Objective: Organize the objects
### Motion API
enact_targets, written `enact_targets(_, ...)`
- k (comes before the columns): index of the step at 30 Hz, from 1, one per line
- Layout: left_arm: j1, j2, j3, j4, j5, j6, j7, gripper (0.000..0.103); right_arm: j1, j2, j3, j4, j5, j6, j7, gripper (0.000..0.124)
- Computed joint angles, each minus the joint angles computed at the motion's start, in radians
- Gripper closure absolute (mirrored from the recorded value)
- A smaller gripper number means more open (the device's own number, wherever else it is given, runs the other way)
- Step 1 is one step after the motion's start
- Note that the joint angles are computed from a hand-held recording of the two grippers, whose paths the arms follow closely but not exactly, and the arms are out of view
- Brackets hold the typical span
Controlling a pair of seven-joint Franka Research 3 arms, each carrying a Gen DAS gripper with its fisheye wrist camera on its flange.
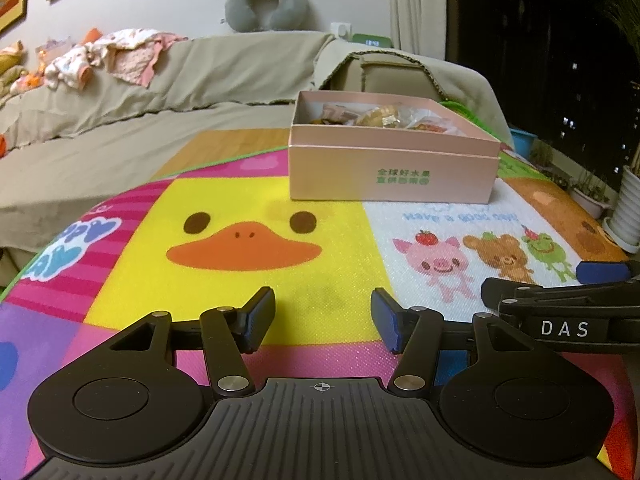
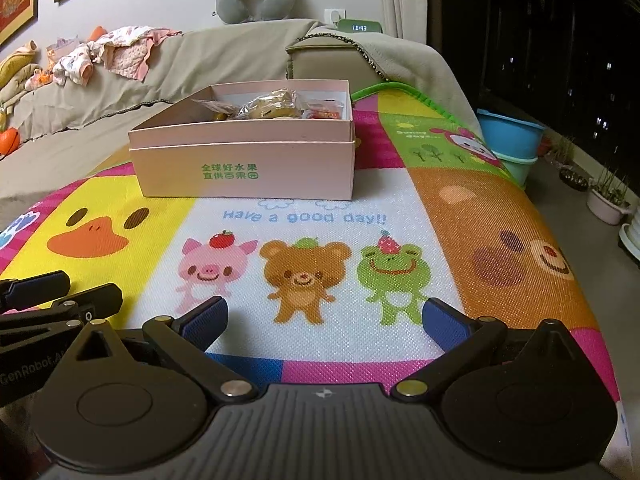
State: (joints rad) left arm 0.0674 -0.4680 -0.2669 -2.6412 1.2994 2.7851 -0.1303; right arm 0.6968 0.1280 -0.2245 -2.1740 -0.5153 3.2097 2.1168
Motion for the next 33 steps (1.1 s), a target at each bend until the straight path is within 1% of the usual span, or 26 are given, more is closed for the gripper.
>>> enact_targets(33, 0.0, 0.002, 0.002, 0.001, 0.007, 0.008, -0.014, 0.044, 0.0, -0.001, 0.001, -0.003, 0.023, 0.001, -0.021, 0.021)
